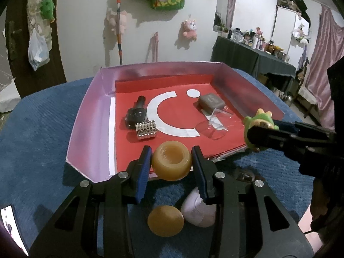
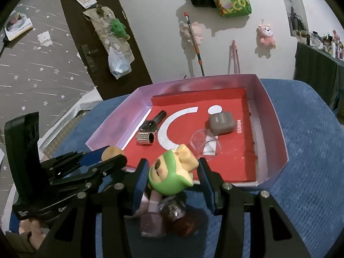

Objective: Organize rigid objects
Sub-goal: 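Carry tan ring sponge with left tool while right tool carries green figurine into box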

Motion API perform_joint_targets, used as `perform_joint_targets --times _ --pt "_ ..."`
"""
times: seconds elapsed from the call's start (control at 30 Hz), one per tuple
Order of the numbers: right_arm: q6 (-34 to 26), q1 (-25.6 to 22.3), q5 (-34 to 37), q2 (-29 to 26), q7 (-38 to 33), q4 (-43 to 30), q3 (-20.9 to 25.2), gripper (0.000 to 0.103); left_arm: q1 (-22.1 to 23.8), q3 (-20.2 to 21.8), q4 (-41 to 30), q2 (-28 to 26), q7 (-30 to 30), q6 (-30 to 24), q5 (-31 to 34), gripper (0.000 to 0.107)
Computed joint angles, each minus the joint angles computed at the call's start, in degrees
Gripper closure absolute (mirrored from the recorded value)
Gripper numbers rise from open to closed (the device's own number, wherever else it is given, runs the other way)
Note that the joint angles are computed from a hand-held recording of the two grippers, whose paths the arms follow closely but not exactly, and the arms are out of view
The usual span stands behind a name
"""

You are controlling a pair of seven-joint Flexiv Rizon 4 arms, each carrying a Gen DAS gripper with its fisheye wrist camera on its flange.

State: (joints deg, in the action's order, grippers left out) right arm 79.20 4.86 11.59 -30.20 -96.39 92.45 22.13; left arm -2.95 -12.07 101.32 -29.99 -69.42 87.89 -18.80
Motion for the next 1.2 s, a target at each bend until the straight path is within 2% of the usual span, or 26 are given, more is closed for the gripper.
perform_joint_targets --times 0.2,0.4,0.83,1.0,1.2 --pt "-2.5 1.9 -2.7 -1.8 2.2 -2.7 -2.8 0.053 0.1 0.2 -2.7 -1.6 0.4 -3.6 -0.8 0.071" --pt "-6.8 2.1 -2.8 -4.1 2.4 -6.0 -3.1 0.053 -0.4 1.4 -5.7 -3.3 -0.1 -8.0 -1.7 0.071" --pt "-13.3 3.7 -2.0 -7.1 -0.6 -10.6 -3.8 0.053 -2.8 5.2 -11.0 -6.3 -3.4 -13.0 0.2 0.071" --pt "-12.8 5.6 -3.6 -7.7 0.8 -11.0 -6.1 0.053 -3.2 6.1 -12.7 -7.4 -5.0 -13.4 1.3 0.071" --pt "-9.2 8.8 -9.3 -8.0 6.2 -9.6 -10.7 0.053 -3.8 7.2 -14.9 -8.8 -6.4 -13.7 2.9 0.071"
